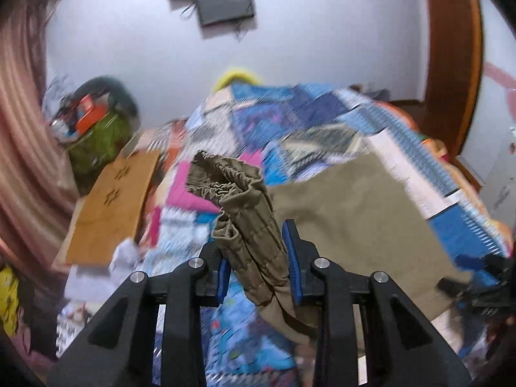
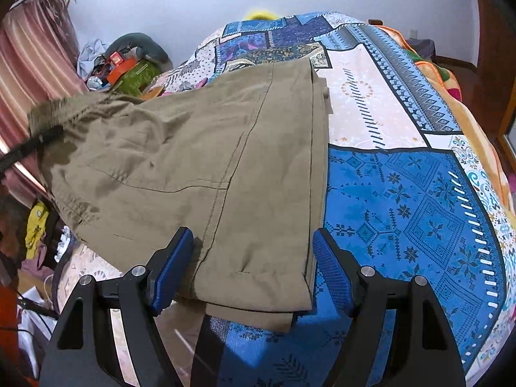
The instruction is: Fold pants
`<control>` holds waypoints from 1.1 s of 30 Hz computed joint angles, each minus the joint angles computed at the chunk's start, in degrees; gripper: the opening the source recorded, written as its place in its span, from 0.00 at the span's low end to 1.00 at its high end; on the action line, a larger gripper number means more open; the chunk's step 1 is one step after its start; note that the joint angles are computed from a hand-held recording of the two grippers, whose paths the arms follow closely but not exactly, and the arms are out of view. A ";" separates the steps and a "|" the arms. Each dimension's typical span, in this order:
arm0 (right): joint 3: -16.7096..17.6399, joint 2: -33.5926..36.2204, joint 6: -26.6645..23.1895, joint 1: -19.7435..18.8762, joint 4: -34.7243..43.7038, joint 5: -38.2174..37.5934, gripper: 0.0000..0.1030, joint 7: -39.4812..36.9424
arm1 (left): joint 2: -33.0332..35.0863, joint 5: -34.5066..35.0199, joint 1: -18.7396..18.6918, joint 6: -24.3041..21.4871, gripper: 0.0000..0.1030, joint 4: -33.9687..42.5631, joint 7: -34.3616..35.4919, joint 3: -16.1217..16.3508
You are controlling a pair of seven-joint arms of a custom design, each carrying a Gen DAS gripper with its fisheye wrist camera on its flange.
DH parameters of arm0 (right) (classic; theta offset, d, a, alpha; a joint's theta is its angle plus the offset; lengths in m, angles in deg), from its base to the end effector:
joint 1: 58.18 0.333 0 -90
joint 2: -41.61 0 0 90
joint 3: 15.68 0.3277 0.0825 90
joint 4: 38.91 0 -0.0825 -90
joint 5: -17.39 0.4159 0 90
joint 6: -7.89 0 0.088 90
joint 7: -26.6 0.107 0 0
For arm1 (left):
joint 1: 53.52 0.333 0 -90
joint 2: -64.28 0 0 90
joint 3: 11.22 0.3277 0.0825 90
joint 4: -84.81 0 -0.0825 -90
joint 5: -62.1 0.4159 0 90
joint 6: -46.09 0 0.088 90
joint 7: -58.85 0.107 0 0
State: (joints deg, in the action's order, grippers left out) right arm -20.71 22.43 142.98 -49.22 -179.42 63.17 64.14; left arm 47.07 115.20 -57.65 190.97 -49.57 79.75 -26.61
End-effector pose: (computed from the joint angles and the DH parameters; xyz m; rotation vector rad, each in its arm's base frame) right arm 0.4798 0.0416 0.4439 -2.0931 1.2864 0.0370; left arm 0.4825 -0.1867 0.4900 -1.7976 1.4758 -0.4904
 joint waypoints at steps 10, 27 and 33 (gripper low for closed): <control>-2.43 -3.23 1.57 -2.12 -0.32 3.56 0.71 -1.16 | 10.72 -4.59 -4.29 7.56 0.27 11.78 9.94 0.53; -4.10 -4.52 5.43 -5.26 -1.46 0.01 0.71 0.26 | 29.06 -45.29 -8.69 9.68 0.27 21.57 43.87 -0.35; -4.18 -4.66 6.01 -5.26 -1.47 -0.49 0.71 0.58 | 28.02 -47.47 -9.27 8.52 0.58 20.94 49.34 -0.62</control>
State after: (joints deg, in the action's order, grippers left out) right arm -24.89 17.77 148.99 -54.47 -180.89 62.68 64.71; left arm 75.09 67.73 -66.92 199.49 -28.63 129.09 -27.23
